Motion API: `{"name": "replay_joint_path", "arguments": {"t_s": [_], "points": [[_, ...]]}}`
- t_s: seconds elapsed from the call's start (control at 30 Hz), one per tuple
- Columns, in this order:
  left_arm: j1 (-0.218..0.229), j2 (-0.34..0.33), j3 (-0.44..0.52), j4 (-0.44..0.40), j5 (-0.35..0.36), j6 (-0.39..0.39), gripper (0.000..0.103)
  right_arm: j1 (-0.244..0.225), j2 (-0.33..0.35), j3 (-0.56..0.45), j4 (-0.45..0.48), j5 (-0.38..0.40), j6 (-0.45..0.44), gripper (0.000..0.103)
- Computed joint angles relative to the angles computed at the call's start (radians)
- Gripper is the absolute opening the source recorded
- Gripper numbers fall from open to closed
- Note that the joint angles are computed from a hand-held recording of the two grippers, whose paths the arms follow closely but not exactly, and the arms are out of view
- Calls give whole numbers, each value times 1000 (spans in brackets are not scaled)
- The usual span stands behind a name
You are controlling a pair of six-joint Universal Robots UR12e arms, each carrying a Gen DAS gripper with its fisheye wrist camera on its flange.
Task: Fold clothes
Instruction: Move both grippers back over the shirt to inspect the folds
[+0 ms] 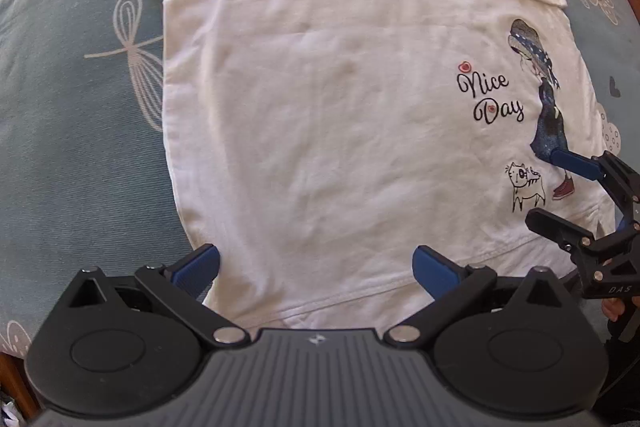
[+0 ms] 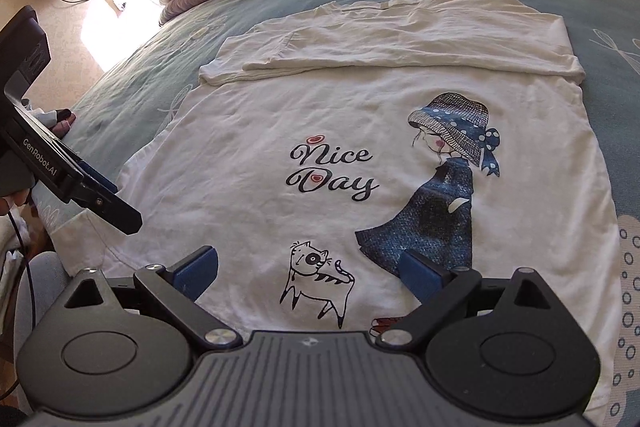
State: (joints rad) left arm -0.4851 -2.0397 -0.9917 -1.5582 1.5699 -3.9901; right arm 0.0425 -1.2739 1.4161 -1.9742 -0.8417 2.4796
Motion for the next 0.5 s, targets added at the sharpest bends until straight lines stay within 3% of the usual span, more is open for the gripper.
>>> {"name": "replay_joint_path", "arguments": {"t_s": [0.07,0.17,0.27,0.4,0.5], "points": [[1,13,-9,2,19,-12,102,1,0,0,-4,-3,2,99],[4,35,-52,109,26,-25,102,3,0,1,-10,-7,5,99],[11,39,-96,241,-14,-30,102,5,1,2,-16,-8,10,100],[14,23,-109,209,-35,-69,102,2,4,2,-16,5,21,100],[16,46,-136,110,9,-130,102,-1,4,4,-19,10,29,100]]}}
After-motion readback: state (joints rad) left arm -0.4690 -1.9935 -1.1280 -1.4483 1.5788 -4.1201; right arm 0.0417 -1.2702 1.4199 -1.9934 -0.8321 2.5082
